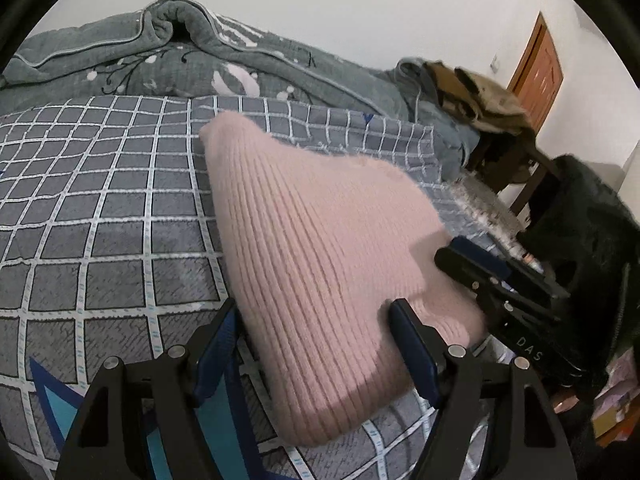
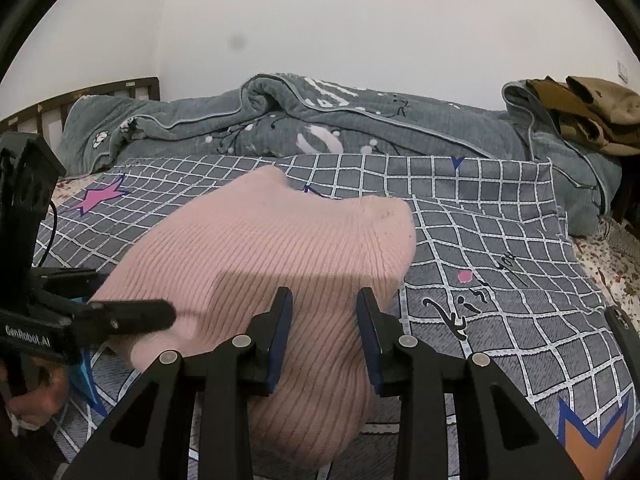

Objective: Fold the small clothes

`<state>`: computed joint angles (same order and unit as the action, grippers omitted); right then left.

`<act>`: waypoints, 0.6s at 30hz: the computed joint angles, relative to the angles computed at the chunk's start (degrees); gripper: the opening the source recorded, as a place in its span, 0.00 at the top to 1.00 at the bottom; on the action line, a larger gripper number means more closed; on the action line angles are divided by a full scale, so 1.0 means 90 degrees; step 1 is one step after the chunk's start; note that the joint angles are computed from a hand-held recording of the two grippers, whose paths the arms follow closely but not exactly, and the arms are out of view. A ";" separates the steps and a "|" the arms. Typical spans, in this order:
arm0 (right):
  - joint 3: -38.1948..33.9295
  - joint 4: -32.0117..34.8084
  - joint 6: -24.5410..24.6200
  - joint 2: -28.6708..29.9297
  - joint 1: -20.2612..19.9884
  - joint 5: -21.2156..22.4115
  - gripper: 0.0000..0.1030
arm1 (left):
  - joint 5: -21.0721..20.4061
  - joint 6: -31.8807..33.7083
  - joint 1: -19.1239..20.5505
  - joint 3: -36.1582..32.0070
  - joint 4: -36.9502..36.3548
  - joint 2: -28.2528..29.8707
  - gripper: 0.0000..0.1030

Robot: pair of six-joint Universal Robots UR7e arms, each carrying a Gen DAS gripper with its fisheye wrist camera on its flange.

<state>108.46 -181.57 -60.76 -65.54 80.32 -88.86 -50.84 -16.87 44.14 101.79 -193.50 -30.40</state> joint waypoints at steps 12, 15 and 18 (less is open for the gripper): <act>-0.0673 0.1016 0.1453 -0.0038 -0.0028 0.0176 0.58 | -0.0190 -0.0107 0.0205 -0.0161 -0.0498 -0.0127 0.30; -0.0879 0.1326 0.1721 0.0074 0.0018 0.0168 0.57 | -0.0209 -0.0373 0.0328 -0.0356 -0.0145 -0.0105 0.30; -0.1045 0.1453 0.1875 0.0257 0.0109 -0.0091 0.54 | -0.0231 -0.0503 0.0419 -0.0512 0.0128 -0.0067 0.30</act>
<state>99.05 -168.49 -43.88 -63.23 81.30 -89.68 -52.92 -21.40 47.91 97.18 -192.35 -31.01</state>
